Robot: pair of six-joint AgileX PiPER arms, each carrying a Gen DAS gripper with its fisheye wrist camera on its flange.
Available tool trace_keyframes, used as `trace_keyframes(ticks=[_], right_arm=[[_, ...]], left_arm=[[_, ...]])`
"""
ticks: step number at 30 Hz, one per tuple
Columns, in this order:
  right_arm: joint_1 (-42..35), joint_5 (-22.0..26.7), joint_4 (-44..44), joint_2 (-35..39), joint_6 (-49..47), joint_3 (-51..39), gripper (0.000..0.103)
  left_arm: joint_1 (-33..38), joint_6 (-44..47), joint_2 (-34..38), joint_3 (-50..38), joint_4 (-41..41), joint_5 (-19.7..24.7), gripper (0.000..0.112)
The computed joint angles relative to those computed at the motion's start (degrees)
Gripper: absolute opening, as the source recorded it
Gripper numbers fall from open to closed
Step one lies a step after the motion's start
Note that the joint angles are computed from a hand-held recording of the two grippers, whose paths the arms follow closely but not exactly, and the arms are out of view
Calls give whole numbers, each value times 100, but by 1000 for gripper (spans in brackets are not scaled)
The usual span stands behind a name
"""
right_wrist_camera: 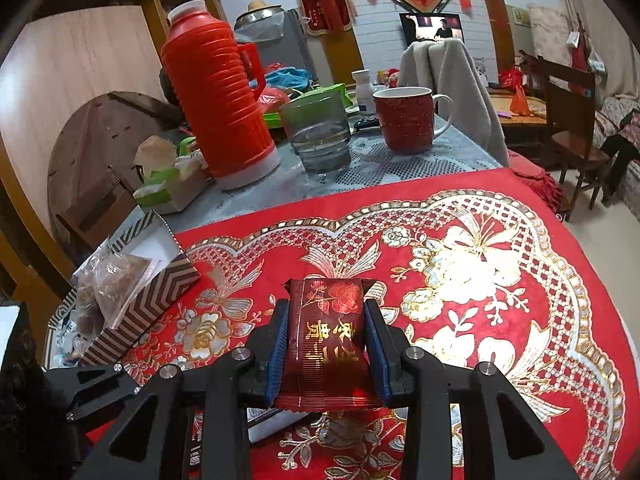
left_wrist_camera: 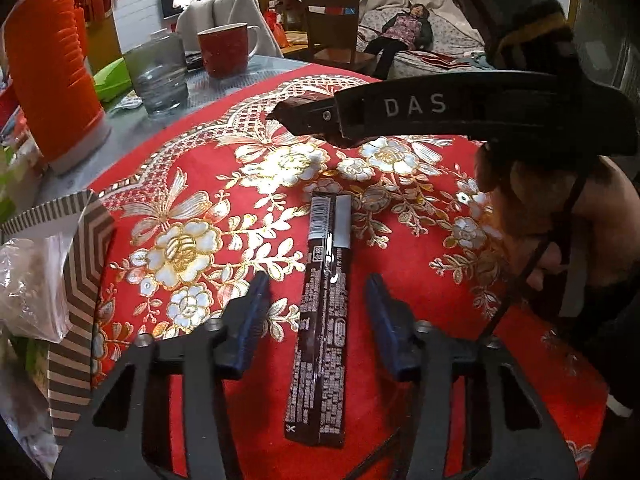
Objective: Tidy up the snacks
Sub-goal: 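Grasp brown chocolate stick pack with left gripper while right gripper holds red pack, then carry brown stick pack over the tray with left gripper while right gripper carries red pack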
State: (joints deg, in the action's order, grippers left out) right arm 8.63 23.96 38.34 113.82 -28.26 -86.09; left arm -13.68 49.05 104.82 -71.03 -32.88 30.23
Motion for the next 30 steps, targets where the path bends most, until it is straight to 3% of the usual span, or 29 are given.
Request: trace_keyframes(ticks=[3,6,13,19,30], right_arm=[[-13,-57,2,0,56,20,35],[-21,-119,102,-20,-29,70,35],[10,-326,474,-123,-431,246,35],[60,-413,510,-157,-557,313,35],[156,-494,857,-192,-1099,394,35]], left_arm=[[37,166,-73,85,-115,41,21],[-17,61,-176,208,63,-33,16],[45,35,-257,331,-77,-230,11],[415,249,-245,223,-629,-41,11],[744,352,-497,344,-1084,-114,11]])
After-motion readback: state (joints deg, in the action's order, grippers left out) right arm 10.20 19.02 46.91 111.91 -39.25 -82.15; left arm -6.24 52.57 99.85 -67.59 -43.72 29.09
